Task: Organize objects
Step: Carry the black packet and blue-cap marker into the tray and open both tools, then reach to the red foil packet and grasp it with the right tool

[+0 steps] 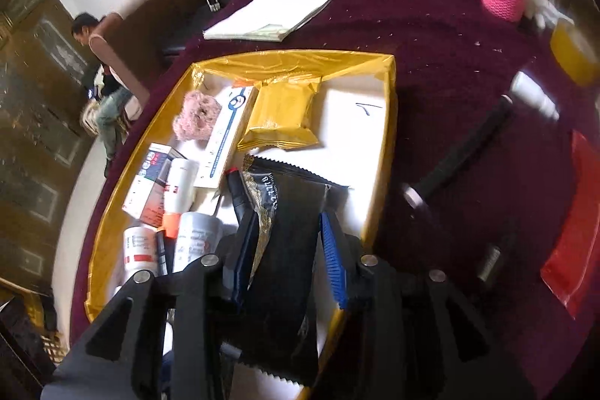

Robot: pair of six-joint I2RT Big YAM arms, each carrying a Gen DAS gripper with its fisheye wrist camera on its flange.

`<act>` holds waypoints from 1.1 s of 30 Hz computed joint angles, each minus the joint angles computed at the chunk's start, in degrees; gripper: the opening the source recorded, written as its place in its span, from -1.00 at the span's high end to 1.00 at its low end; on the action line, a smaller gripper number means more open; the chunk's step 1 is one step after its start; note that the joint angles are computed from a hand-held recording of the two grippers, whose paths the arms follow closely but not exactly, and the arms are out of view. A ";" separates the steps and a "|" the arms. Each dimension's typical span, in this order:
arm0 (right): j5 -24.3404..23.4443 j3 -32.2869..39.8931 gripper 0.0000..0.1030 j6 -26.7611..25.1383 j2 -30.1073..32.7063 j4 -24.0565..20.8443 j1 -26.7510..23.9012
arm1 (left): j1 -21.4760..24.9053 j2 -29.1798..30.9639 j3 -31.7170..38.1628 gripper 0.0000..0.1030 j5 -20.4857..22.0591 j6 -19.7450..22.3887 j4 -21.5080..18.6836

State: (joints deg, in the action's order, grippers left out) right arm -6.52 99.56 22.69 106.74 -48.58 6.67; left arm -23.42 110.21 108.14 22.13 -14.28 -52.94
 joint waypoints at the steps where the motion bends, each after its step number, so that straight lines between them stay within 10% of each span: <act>1: 0.11 -0.99 0.34 0.24 -0.99 0.59 -0.11 | -0.04 -0.31 -0.23 0.75 -0.11 0.01 0.09; 10: -2.49 -7.63 0.03 1.74 -7.79 3.99 -3.16 | -0.41 -2.35 -1.87 0.74 -1.44 0.05 1.83; 16: 5.62 -12.17 -0.42 7.22 -12.44 2.66 -10.99 | -1.61 -3.79 -3.01 0.74 -1.44 1.99 3.53; 23: 8.55 -11.54 -0.42 12.36 -9.65 -3.15 -18.37 | -4.33 -4.64 -3.65 0.74 -2.41 6.77 3.79; 33: 17.23 -1.64 -0.46 7.96 0.18 -10.31 -14.96 | -6.78 -3.78 -1.30 0.71 -5.19 10.68 1.27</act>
State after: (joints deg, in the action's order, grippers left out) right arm 10.71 97.92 30.65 106.92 -58.89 -8.29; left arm -30.20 106.43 106.83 16.94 -3.60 -51.67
